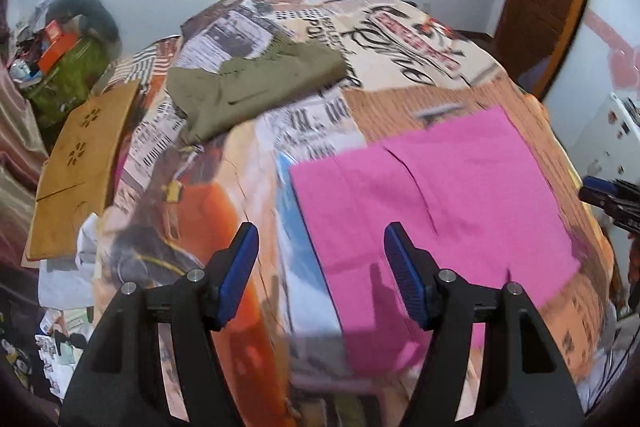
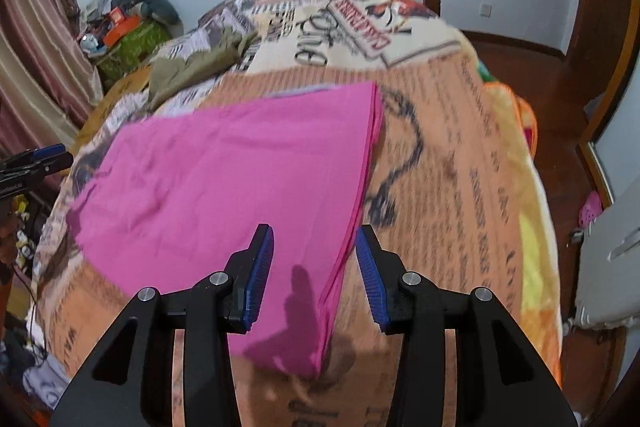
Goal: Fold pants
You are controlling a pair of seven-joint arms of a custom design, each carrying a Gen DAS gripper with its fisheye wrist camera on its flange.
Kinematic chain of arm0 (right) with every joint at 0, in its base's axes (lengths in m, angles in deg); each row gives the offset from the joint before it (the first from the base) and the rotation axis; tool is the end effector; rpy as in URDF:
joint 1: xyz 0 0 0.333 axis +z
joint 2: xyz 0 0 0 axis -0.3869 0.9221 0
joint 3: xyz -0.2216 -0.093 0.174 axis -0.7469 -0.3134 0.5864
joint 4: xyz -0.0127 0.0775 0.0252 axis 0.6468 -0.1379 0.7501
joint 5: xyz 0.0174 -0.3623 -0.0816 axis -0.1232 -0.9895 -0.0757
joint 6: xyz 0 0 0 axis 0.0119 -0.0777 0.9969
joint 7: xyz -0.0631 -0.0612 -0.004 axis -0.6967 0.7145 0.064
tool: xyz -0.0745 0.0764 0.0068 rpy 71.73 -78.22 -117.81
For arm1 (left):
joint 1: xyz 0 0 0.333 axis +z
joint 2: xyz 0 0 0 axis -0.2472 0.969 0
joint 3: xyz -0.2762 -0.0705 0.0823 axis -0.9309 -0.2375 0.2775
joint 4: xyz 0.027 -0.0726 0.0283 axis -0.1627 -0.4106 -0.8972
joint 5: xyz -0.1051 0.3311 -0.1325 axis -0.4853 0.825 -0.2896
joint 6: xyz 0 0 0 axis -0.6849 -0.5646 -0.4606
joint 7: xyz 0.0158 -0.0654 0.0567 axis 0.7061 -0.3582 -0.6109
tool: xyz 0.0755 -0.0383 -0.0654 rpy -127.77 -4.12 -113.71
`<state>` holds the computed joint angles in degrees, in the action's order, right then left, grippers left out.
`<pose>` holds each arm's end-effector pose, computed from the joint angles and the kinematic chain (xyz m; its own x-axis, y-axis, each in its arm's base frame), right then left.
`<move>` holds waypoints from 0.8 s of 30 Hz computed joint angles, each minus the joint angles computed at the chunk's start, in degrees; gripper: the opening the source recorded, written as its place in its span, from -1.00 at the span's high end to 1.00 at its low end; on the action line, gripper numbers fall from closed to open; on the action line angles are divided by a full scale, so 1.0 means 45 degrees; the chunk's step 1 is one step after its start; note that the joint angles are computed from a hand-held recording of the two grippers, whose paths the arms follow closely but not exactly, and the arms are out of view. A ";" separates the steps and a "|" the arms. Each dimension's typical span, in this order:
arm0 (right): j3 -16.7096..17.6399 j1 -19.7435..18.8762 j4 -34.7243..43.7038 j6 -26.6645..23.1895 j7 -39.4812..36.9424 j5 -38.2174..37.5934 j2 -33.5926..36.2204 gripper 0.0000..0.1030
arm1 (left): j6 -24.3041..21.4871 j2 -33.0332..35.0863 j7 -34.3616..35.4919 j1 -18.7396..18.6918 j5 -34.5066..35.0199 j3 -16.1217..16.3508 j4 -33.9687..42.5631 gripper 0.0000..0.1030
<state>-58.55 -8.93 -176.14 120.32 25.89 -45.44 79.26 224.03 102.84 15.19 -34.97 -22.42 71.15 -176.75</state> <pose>0.6090 0.2544 0.3602 0.2110 -0.9592 -0.1880 -0.7900 -0.0542 -0.6107 0.6481 -0.2382 0.3698 -0.1552 -0.9878 -0.0137 -0.7861 0.1318 -0.6039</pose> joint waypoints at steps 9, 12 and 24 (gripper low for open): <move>-0.0619 0.0197 0.2422 -0.0554 0.0198 -0.0413 0.1443 0.24 | -0.1948 0.2779 0.0849 0.0721 -0.1494 -0.0543 0.4228 -0.26; -0.0675 0.0146 0.3487 -0.0932 0.0136 -0.0438 0.2130 0.24 | -0.2695 0.3754 0.1166 0.0735 -0.1776 -0.0621 0.5683 -0.26; -0.0974 0.0327 0.9215 -0.3293 -0.0692 -0.0159 0.5889 0.24 | -0.5508 0.7194 0.1757 0.1141 -0.3042 -0.1192 1.1065 -0.23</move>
<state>-62.93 -7.45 -134.67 105.50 22.77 -46.16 105.76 199.24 135.22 23.09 -29.83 -36.11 65.78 -126.96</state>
